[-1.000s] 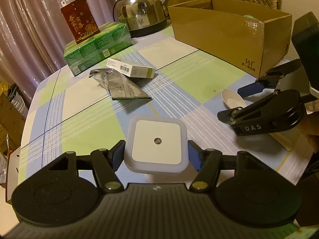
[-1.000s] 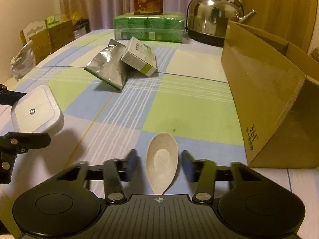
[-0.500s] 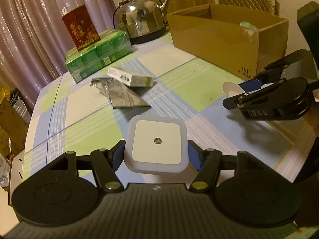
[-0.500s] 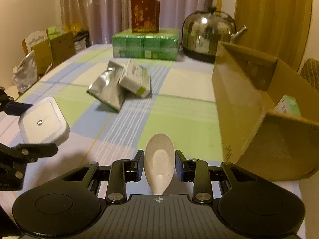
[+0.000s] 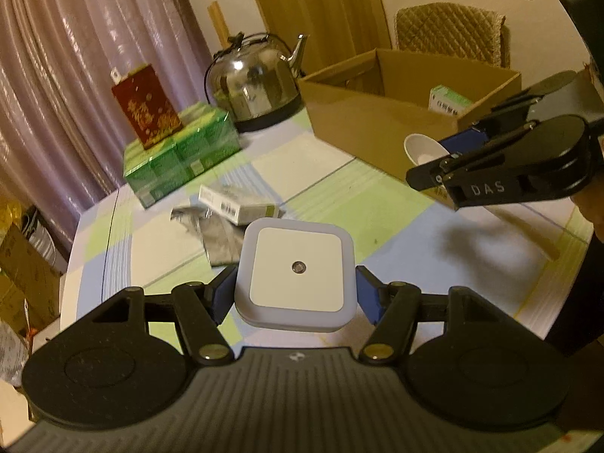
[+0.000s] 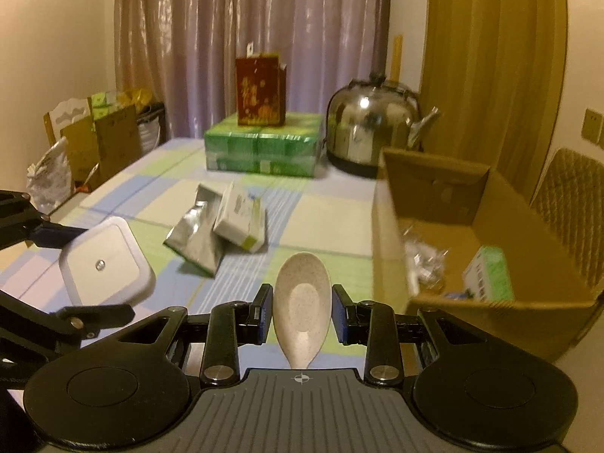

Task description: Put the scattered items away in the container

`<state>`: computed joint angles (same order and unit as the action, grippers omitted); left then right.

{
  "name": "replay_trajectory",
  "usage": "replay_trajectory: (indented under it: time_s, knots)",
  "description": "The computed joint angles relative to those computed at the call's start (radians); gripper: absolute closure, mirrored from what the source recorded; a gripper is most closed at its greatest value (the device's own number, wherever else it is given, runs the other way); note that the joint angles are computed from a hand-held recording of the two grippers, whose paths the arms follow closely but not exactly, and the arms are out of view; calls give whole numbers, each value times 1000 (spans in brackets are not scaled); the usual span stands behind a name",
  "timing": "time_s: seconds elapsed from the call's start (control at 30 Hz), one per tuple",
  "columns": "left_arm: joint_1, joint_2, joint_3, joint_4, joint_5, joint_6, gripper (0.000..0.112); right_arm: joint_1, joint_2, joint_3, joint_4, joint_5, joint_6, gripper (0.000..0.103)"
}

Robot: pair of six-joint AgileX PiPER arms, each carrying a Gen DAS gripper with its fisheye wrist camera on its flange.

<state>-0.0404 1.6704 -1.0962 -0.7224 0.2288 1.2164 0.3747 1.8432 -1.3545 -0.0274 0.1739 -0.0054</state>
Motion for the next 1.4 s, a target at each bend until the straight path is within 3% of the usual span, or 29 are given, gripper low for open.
replay_trajectory:
  time_s: [0.33, 0.63, 1.1, 1.4]
  knots:
    - [-90, 36, -137, 96, 58, -121, 51, -117, -50, -52, 132, 21, -166, 74]
    - [-197, 136, -339, 204, 123, -315, 51, -275, 48, -268, 416, 175, -416, 74]
    - [-313, 486, -929, 378, 327, -613, 51, -427, 350, -811, 486, 493, -381, 74]
    - [-343, 765, -1382, 462, 541, -677, 51, -450, 558, -1134, 430, 651, -274, 73]
